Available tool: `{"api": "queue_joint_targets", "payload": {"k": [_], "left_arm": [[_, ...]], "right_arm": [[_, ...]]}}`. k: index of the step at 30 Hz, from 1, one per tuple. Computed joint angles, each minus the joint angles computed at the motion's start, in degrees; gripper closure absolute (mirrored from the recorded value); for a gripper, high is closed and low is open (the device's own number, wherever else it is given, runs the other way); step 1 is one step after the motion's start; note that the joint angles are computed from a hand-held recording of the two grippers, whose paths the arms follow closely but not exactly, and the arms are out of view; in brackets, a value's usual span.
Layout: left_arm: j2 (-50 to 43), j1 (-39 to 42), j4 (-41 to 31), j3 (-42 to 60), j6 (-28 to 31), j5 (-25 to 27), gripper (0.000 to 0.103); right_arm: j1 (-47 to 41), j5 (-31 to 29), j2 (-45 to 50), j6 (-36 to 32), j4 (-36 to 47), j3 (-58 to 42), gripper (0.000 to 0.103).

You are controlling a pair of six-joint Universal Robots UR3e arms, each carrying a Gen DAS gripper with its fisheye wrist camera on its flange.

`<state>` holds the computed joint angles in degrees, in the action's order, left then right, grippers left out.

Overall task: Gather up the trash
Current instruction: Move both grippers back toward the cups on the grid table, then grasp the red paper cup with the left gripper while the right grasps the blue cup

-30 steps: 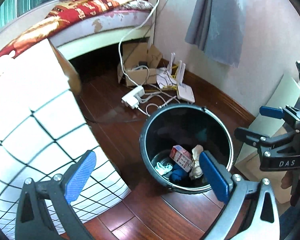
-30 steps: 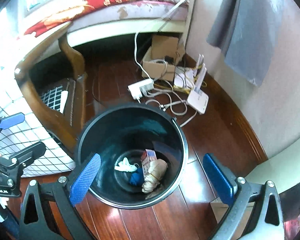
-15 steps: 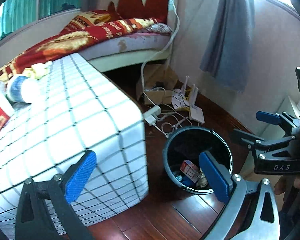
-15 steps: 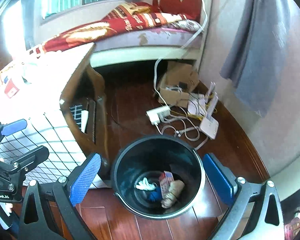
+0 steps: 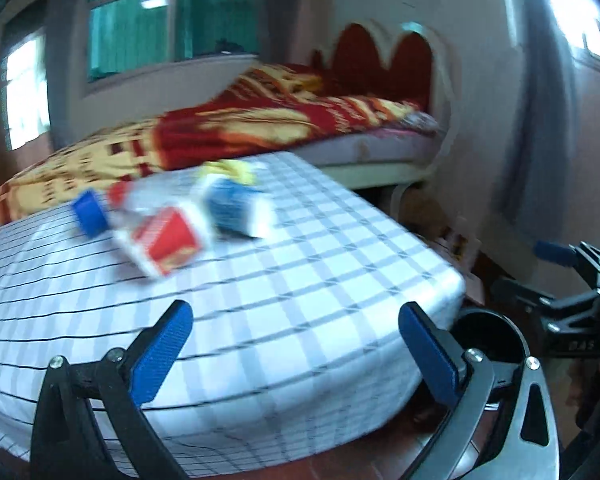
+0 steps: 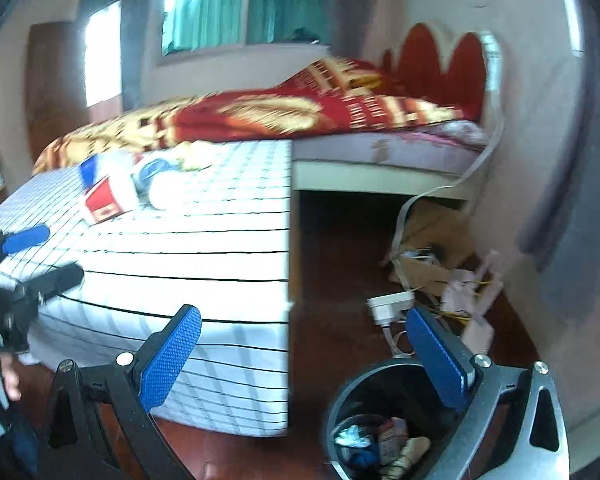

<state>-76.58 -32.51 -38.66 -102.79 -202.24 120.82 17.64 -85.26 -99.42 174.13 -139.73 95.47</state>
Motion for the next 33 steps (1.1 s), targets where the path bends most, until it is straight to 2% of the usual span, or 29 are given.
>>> {"api": "queue_joint_targets", "payload": {"k": [4,6,9,11,14,22,25,30,33], "left_arm": [[7.10,9.60,-2.21,-4.06,1.05,-3.46,0.000],[7.63,13.66,-3.56,-3.60,1.48,-4.60,0.000],[6.58,20.76,-6.21,-1.55,2.41,-9.88,0.000],[3.84,20.75,-5.08,-0.43,2.37,-8.26,0.000],[1.07,22.54,-1.17,-0.30,3.03,-9.75,0.006],[-8.10,25.87,-1.12,6.52,-1.84,-11.90,0.007],[-10.11,26.99,-1.67,8.23,-2.41,-12.95,0.007],[-9.23,28.34,-1.69,7.47,0.26,-14.61,0.007],[-5.84,28.07,-1.91,4.13,3.23,-12.75,0.007]], "right_arm": [[4.92,-0.20,8.34,1.54,1.10,-9.73,0.000],[6.89,-0.57,13.97,0.47,3.01,-16.63,0.000],[8.54,-0.15,21.32,-0.61,5.43,-25.56,0.000],[8.81,0.89,26.15,-0.79,7.78,-31.80,0.000],[8.56,2.53,33.20,-0.73,11.44,-41.31,0.000],[9.00,2.69,50.28,-3.12,23.09,-66.54,0.000],[8.97,2.87,53.59,-4.59,25.75,-71.53,0.000],[8.96,4.32,58.02,-5.14,29.95,-79.16,0.000],[9.21,4.52,59.54,-5.03,31.00,-82.02,0.000]]}}
